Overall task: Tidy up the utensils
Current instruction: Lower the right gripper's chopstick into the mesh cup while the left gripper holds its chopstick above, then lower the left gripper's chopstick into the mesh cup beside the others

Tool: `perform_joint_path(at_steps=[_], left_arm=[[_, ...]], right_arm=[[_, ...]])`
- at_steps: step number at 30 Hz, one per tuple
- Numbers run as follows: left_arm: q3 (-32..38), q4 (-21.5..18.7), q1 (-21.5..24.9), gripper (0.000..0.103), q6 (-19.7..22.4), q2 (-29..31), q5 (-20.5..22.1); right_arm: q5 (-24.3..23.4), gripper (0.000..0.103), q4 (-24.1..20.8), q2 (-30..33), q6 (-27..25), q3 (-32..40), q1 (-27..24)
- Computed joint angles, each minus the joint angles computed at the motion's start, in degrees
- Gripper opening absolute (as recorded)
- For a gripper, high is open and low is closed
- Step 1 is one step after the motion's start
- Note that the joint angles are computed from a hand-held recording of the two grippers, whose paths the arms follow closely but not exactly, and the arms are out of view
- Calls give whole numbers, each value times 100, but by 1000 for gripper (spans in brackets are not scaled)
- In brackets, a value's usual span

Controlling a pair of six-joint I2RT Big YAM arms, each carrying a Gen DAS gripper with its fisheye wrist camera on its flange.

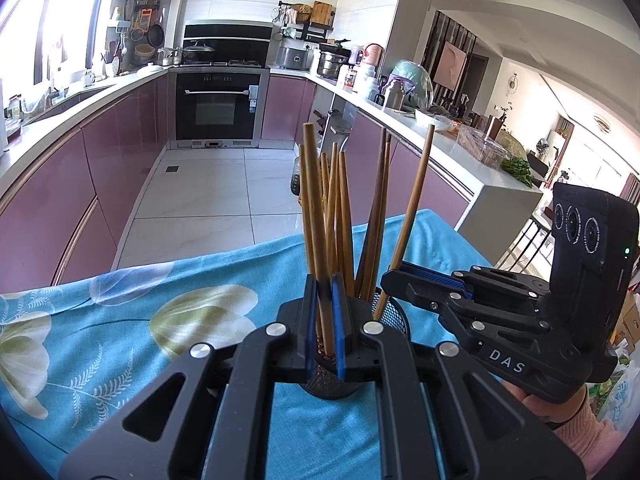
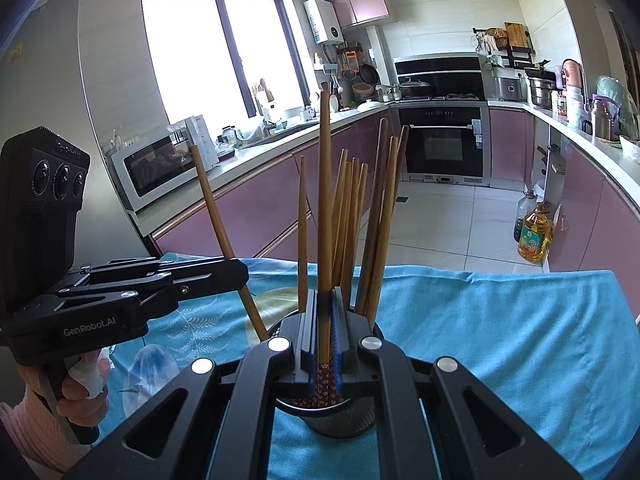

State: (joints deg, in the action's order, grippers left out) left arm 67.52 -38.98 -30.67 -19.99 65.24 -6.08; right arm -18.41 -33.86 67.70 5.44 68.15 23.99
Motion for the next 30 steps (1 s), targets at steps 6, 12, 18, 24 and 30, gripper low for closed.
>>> perform_joint_path(at_steps=[6, 12, 18, 24, 30], left_arm=[[93, -46, 21, 8, 22, 97, -25], [118, -37, 69, 8, 57, 167, 4], [169, -16, 60, 8, 36, 268, -9], [180, 11, 35, 8, 36, 302, -33], [165, 5, 59, 8, 63, 300, -19]], right_arm=[[2, 6, -19, 24, -3, 2, -9], [26, 6, -42, 58, 0, 17, 16], [46, 6, -101, 86, -14, 54, 25], [68, 6, -111, 102, -24, 66, 43], [73, 6, -152, 113, -32, 85, 55]])
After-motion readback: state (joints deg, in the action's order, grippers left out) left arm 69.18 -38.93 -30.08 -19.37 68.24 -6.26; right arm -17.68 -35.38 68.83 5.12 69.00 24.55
